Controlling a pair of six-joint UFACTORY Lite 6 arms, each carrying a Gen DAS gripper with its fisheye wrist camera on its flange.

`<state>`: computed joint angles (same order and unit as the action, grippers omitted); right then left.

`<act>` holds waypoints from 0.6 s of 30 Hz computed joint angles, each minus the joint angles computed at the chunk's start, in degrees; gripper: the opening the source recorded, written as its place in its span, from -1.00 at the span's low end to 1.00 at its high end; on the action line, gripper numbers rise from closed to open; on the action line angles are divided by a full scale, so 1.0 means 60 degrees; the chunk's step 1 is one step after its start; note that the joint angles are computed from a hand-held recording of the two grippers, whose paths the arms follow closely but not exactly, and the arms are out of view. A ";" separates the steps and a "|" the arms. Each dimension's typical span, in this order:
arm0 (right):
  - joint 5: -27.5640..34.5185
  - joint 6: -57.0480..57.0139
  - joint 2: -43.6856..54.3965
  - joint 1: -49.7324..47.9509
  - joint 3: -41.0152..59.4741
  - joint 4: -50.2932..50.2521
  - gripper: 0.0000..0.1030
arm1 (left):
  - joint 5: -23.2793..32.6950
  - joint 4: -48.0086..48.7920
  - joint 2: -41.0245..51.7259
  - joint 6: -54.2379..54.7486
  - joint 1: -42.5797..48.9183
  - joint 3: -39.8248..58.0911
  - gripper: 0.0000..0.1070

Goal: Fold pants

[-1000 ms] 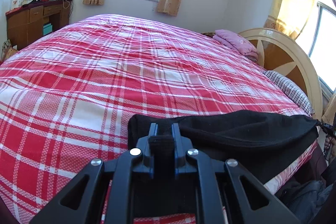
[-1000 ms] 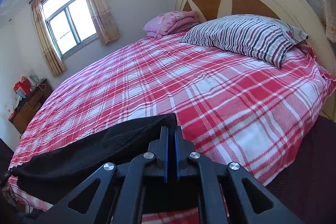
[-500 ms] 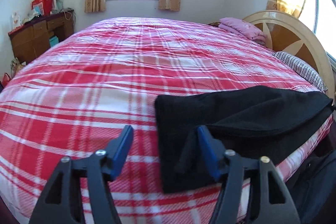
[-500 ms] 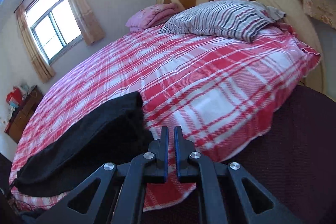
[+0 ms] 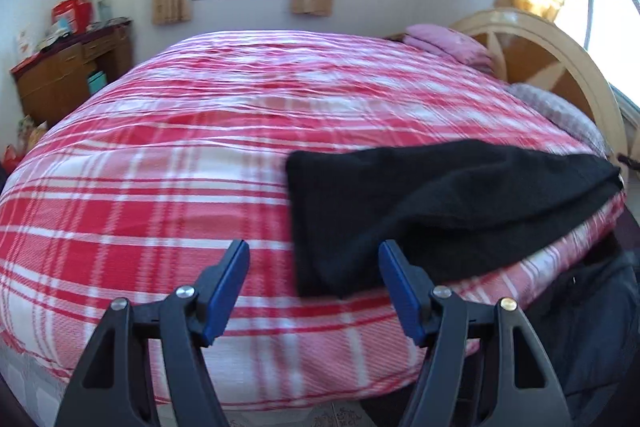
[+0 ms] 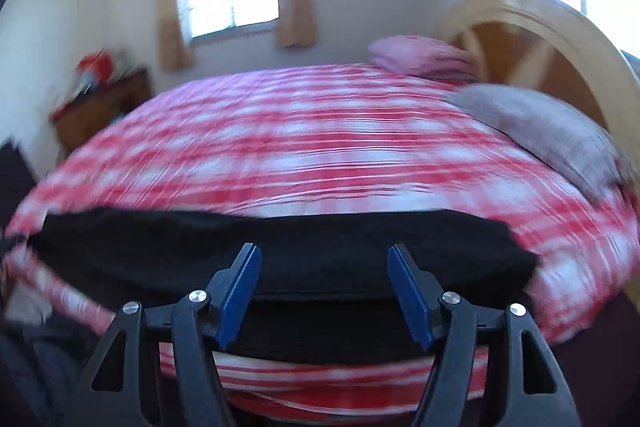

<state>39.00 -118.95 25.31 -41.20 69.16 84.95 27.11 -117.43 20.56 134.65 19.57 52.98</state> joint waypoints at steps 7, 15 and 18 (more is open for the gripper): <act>-0.1779 -0.2723 0.0069 0.3615 -0.1386 0.1845 0.31 | -0.1306 -0.2786 0.0531 0.2675 -0.1286 0.0460 -0.35; -0.2965 -0.6276 0.0983 0.5842 -0.1487 0.4637 0.29 | -0.1571 -0.3961 0.0265 0.3790 -0.1436 0.0543 -0.57; -0.3299 -0.7827 0.1385 0.6159 -0.1233 0.6346 -0.18 | -0.1571 -0.4009 0.0512 0.3687 -0.1400 0.0842 -0.57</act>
<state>19.21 -165.92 33.62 -4.25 61.77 123.03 17.68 -141.48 23.63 156.77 11.16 58.04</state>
